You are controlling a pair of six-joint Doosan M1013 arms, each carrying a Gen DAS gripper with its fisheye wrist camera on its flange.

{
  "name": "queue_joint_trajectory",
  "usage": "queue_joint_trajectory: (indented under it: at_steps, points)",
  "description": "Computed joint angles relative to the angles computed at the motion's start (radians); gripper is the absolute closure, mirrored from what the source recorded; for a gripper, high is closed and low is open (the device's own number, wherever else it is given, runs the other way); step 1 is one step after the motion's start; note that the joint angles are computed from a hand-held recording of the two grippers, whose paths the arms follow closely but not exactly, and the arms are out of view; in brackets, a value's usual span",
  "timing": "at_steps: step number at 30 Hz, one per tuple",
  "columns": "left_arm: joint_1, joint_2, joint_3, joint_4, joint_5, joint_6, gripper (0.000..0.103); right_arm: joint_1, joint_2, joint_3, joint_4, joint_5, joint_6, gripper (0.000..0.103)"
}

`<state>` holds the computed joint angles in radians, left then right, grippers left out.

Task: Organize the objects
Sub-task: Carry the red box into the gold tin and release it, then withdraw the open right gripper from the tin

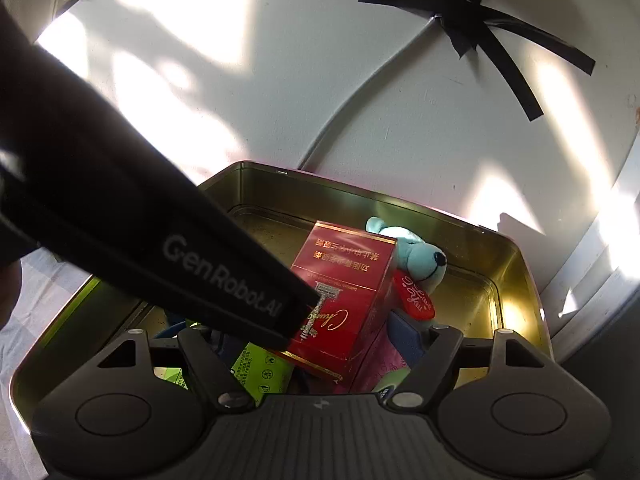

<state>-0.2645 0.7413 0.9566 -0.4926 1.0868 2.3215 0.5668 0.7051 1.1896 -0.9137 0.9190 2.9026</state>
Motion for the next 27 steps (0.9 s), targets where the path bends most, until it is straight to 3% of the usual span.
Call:
queue_joint_trajectory:
  at_steps: [6, 17, 21, 27]
  points:
    - [0.008, -0.018, 0.033, 0.030, -0.028, -0.018, 0.047, 0.024, -0.017, 0.024, -0.026, 0.008, 0.085, 0.031]
    - [0.032, -0.109, 0.173, 0.004, -0.084, 0.069, 0.045, 0.083, -0.072, 0.087, -0.071, 0.038, 0.231, 0.031]
    - [0.046, -0.148, 0.229, -0.031, -0.098, 0.125, 0.045, 0.089, -0.099, 0.145, -0.119, 0.019, 0.286, 0.031]
    - [0.075, -0.205, 0.317, -0.100, -0.117, 0.245, 0.044, 0.149, -0.134, 0.188, -0.130, 0.043, 0.376, 0.031]
